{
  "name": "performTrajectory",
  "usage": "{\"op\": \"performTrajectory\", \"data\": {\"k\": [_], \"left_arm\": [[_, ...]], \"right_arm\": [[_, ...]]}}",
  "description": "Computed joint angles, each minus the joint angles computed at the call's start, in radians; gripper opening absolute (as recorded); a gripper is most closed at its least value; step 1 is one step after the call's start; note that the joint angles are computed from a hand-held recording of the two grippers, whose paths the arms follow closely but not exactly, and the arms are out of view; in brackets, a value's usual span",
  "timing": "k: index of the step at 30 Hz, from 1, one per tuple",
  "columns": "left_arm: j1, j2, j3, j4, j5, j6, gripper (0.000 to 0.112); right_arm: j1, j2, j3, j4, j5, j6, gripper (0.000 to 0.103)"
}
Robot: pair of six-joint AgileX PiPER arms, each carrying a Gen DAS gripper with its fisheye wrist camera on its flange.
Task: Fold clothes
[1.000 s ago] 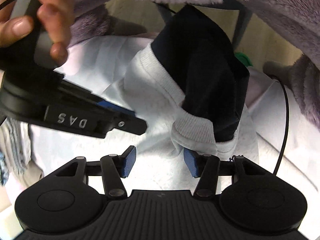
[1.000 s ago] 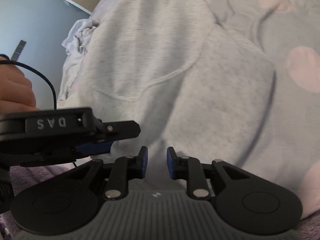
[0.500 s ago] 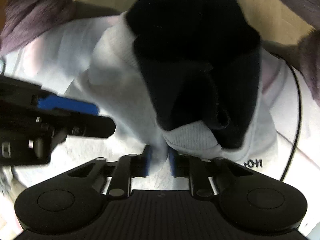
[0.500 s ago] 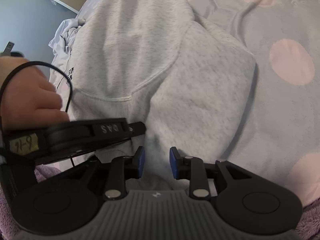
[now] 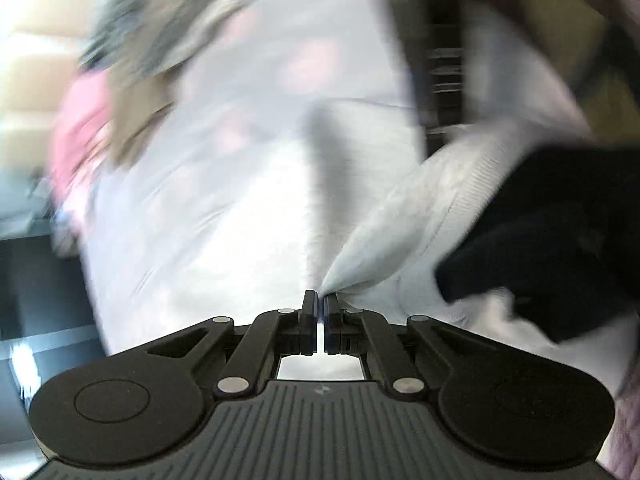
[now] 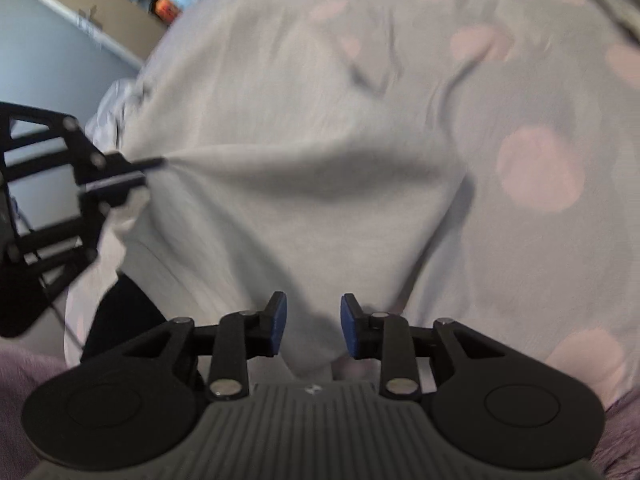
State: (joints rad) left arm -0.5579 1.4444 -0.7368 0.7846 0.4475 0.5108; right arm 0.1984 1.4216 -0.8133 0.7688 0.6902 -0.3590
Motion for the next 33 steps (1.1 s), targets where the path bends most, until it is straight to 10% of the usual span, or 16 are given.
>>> {"op": "performTrajectory", "data": {"k": [4, 9, 18, 33], "left_arm": [[0.086, 0.029, -0.139, 0.053, 0.026, -0.192, 0.001], [0.091, 0.14, -0.372, 0.15, 0.203, -0.4, 0.001], [0.249, 0.268, -0.356, 0.301, 0.166, -0.637, 0.001], [0.36, -0.051, -0.242, -0.084, 0.176, -0.422, 0.001]], "right_arm": [[0.03, -0.057, 0.018, -0.054, -0.115, 0.069, 0.034], [-0.026, -0.095, 0.059, 0.005, -0.03, -0.12, 0.034], [0.067, -0.157, 0.06, 0.1, 0.008, -0.311, 0.034], [0.387, -0.044, -0.018, -0.128, -0.014, -0.474, 0.046]]}}
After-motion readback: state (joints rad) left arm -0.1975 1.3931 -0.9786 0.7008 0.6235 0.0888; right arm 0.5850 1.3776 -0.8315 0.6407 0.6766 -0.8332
